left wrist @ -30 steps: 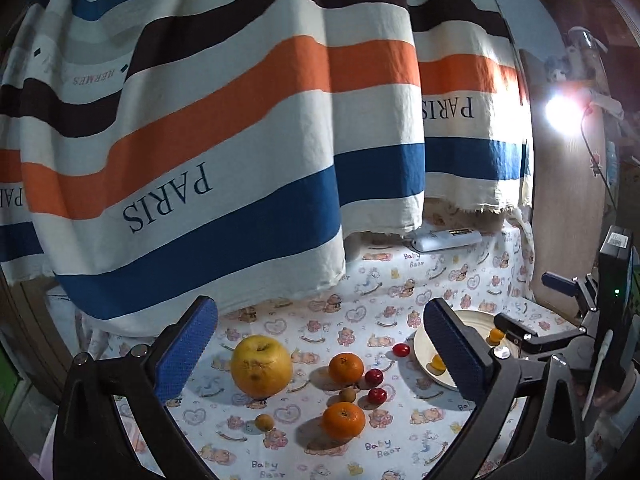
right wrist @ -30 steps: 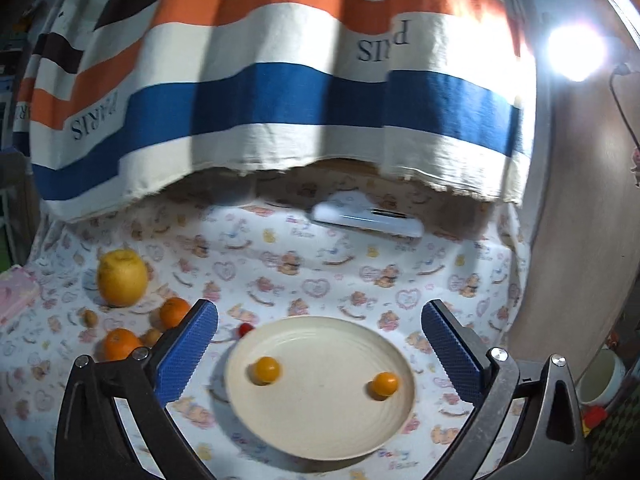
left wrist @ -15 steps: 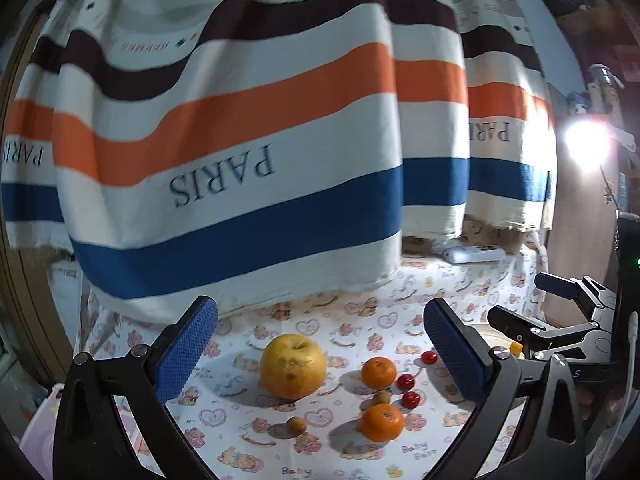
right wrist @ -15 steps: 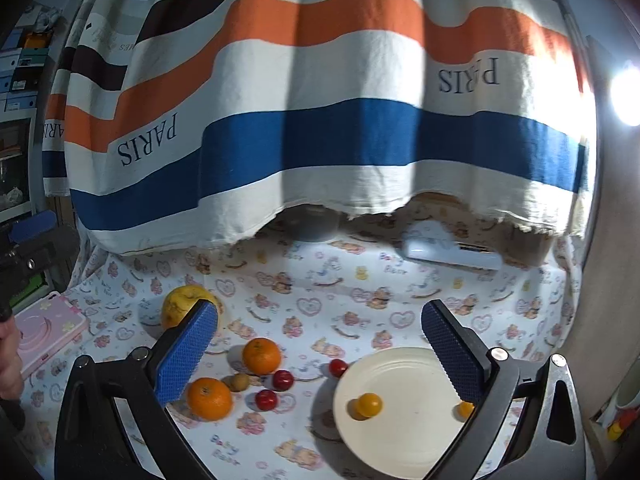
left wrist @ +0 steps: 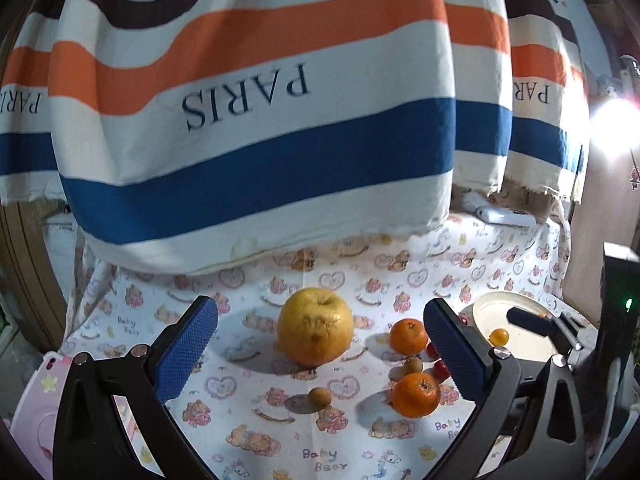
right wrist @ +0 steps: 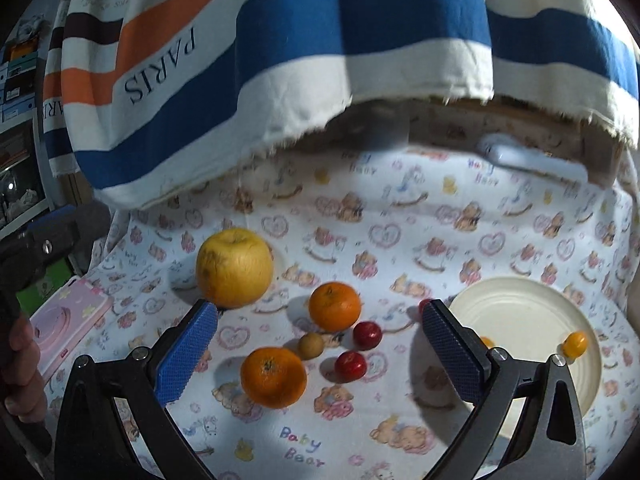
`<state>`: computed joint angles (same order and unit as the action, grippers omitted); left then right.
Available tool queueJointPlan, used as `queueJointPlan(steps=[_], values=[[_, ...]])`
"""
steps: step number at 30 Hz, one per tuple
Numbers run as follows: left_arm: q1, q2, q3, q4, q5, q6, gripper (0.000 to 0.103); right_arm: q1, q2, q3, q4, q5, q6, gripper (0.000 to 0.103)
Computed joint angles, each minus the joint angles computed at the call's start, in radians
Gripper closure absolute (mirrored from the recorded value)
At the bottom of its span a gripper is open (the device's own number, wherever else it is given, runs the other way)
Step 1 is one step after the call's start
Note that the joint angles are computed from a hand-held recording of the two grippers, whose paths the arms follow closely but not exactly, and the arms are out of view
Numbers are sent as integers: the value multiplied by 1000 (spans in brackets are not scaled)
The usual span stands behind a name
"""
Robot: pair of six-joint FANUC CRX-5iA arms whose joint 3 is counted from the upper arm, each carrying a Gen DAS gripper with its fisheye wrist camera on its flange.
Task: Organize fruits
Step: 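Lift both tools away from the plate back over the fruits, then close the right tool around a large mandarin orange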
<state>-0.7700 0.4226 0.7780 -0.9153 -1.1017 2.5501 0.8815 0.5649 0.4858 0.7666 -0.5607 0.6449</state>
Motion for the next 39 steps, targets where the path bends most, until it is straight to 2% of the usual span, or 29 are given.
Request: queueJointPlan(steps=[3,8,14,18,24,27,32,34,39], values=[[13,2,-1,27,-5,-2,1,6,25,66,-122,-48,113,0],[43,-13,-24,85,9,15,1,5,50,134,-258,-94,228,0],[44,-37,-49,73,12,63,1,14,84,208,-332,-167,349,0],[45,-28,-36,78,-6,51,1,15,131,317,-432,-270,438,0],[48,-21,-27,91,-14,37,1,14,172,400,-482,-343,499,4],[54,-22,-30,104,-10,33,1,15,204,461,-498,-400,519,17],[56,-10,-18,110,-23,20,1,15,297,635,-527,-551,566,36],[58,-4,-13,114,-27,12,1,11,312,668,-551,-573,582,50],[70,9,-2,136,-38,-14,1,8,297,643,-561,-556,578,52]])
